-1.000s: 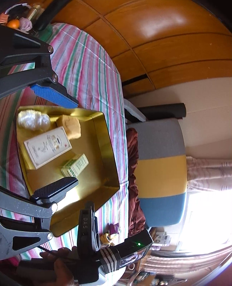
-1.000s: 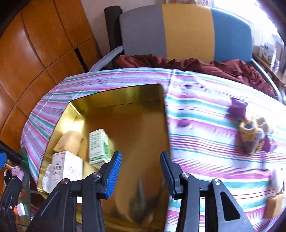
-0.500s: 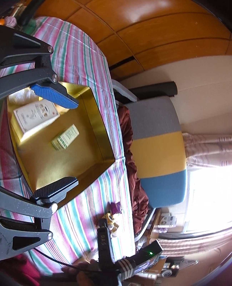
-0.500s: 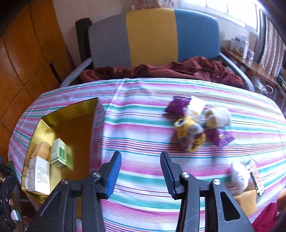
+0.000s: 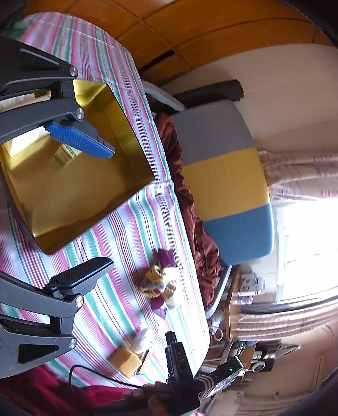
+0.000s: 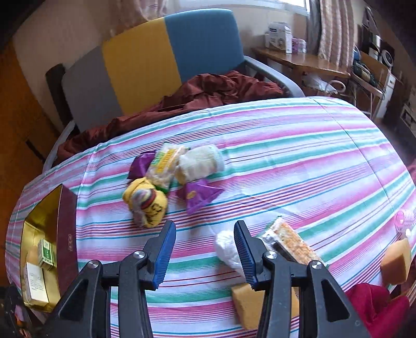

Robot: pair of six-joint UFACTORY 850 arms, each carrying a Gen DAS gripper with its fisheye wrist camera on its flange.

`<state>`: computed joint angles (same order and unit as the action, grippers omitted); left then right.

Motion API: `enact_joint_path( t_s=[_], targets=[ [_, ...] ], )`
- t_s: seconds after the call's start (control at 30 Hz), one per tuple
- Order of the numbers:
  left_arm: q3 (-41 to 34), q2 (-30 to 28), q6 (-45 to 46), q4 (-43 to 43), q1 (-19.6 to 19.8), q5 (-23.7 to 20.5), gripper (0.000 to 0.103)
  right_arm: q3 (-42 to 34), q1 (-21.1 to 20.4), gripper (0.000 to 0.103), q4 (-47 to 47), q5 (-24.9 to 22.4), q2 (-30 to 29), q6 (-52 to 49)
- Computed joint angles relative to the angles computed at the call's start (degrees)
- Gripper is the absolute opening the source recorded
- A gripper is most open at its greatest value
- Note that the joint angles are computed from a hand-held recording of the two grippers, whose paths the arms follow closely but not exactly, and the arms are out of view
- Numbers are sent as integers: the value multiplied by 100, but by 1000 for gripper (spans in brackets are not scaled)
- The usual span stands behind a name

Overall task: Organize objects
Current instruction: 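Move both tools away from the tray back toward the remaining items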

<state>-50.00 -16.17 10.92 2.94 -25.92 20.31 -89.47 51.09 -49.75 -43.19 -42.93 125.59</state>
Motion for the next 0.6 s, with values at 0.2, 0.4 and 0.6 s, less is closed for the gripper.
enact_joint_path(
  t_s=[0.2, 0.4, 0.6],
  targets=[
    [-267, -258, -37, 166, -333, -129, 79, 1073, -85, 50, -846, 677, 487, 2071],
    [-602, -562, -136, 320, -565, -267, 79, 1249, -145, 50, -1170, 947, 546, 2551],
    [-902, -828, -271, 484, -724, -436, 79, 1302, -189, 51, -1178, 1144, 544, 2632]
  ],
)
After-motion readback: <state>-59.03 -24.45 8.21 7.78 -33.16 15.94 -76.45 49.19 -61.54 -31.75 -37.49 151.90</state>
